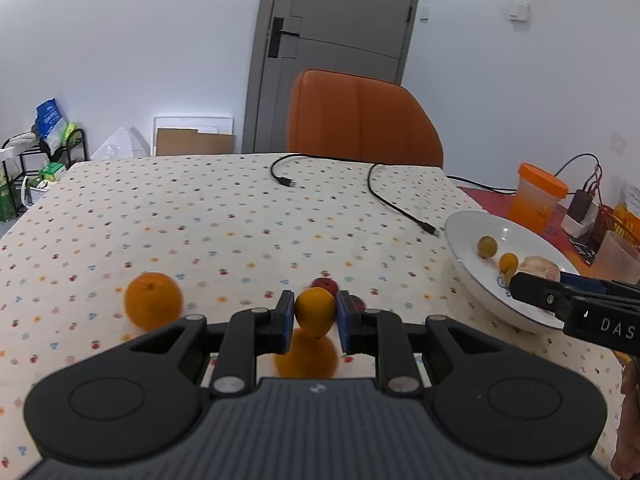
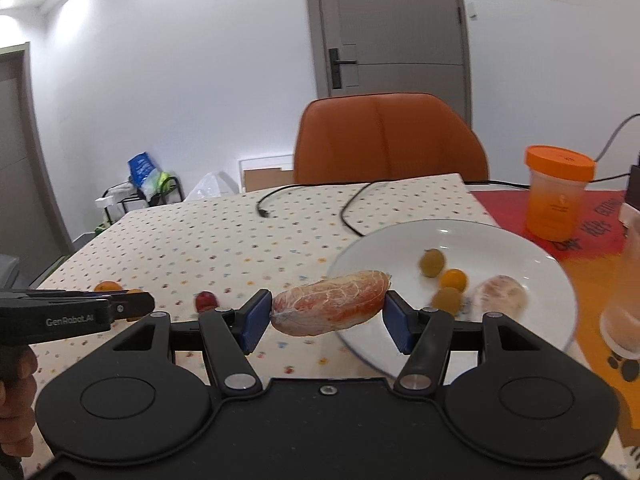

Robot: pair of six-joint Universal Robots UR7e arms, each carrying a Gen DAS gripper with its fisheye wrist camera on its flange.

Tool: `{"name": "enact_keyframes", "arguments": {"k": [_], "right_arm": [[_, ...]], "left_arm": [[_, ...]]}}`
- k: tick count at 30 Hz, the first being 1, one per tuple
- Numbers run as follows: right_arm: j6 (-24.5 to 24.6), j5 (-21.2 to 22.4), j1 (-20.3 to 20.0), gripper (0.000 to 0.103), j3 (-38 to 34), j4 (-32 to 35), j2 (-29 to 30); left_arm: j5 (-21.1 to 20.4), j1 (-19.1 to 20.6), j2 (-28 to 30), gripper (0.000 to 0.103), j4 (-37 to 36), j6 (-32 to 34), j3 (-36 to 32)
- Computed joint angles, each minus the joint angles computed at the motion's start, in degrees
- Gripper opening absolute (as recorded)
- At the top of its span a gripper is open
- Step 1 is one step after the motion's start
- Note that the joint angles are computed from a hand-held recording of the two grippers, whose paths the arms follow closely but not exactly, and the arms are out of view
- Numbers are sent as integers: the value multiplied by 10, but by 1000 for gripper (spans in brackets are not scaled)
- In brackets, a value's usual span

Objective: Organize fruits
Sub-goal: 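Carry the mandarin and the peeled segment to the white plate with both grippers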

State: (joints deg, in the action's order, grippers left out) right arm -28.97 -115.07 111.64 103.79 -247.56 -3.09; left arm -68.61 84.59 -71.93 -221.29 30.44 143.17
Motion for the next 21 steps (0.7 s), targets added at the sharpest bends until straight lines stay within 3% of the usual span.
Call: {"name": "enact_keyframes", "arguments": {"k": [21], "right_arm": [[5,-40,-44,59,48,-83,-18]], "left_arm": [[1,-47,53,21,-5,0,-4]]}}
